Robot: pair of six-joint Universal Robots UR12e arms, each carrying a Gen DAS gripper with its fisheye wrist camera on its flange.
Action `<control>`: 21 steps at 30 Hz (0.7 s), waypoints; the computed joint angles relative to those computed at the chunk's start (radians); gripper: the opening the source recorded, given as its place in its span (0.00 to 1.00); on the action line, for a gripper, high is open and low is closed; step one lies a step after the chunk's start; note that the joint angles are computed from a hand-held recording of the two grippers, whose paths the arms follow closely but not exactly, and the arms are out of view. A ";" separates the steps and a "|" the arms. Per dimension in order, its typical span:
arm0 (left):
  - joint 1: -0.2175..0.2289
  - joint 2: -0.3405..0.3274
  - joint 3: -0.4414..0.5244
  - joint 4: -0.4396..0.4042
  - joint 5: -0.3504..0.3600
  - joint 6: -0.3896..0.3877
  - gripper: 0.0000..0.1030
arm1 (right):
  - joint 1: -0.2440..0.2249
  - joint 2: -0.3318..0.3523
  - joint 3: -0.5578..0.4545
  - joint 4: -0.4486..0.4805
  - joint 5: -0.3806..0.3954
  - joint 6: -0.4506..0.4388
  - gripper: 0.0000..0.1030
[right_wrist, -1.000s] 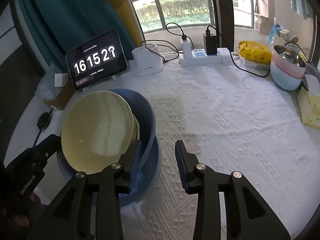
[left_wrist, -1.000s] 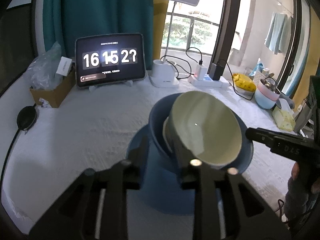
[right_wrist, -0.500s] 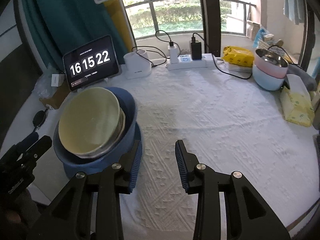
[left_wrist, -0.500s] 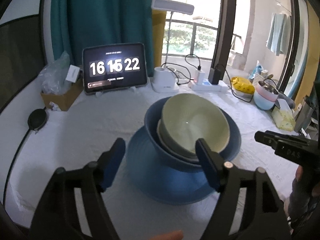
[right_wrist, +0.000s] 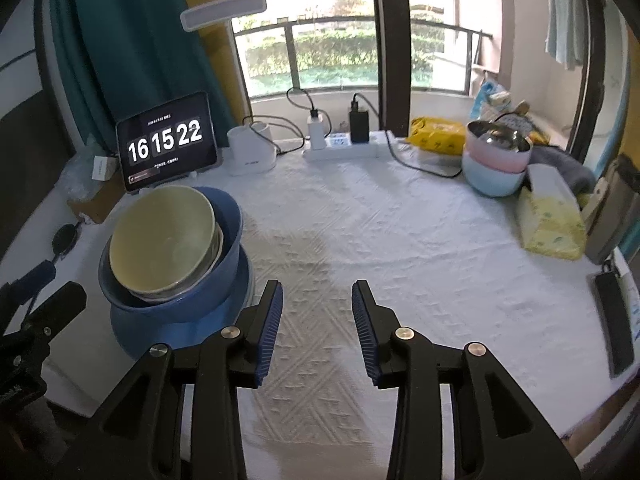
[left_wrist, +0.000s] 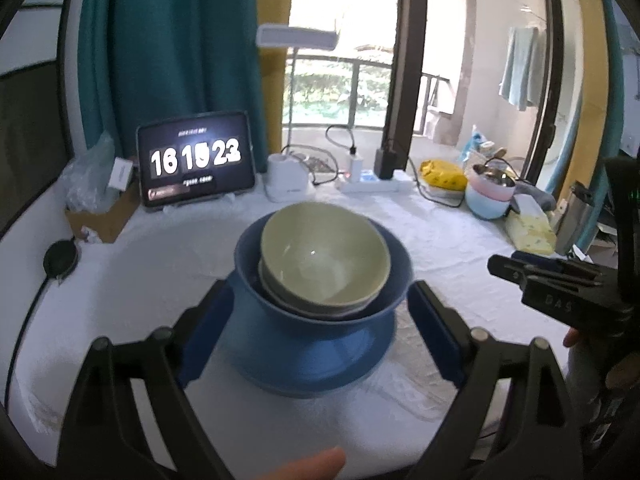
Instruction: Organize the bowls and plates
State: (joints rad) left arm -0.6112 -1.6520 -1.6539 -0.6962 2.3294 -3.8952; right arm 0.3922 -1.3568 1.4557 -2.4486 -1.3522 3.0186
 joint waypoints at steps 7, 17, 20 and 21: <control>-0.035 -0.021 0.028 0.010 0.045 0.046 0.87 | -0.010 -0.037 0.049 -0.086 0.008 -0.016 0.41; -0.070 -0.020 0.023 0.079 0.104 0.084 0.92 | -0.022 -0.087 0.108 -0.177 0.003 -0.012 0.66; -0.081 -0.020 0.020 0.107 0.124 0.093 0.92 | -0.028 -0.099 0.121 -0.188 0.005 -0.003 0.66; -0.084 -0.020 0.020 0.115 0.131 0.100 0.93 | -0.029 -0.102 0.124 -0.195 0.002 -0.001 0.66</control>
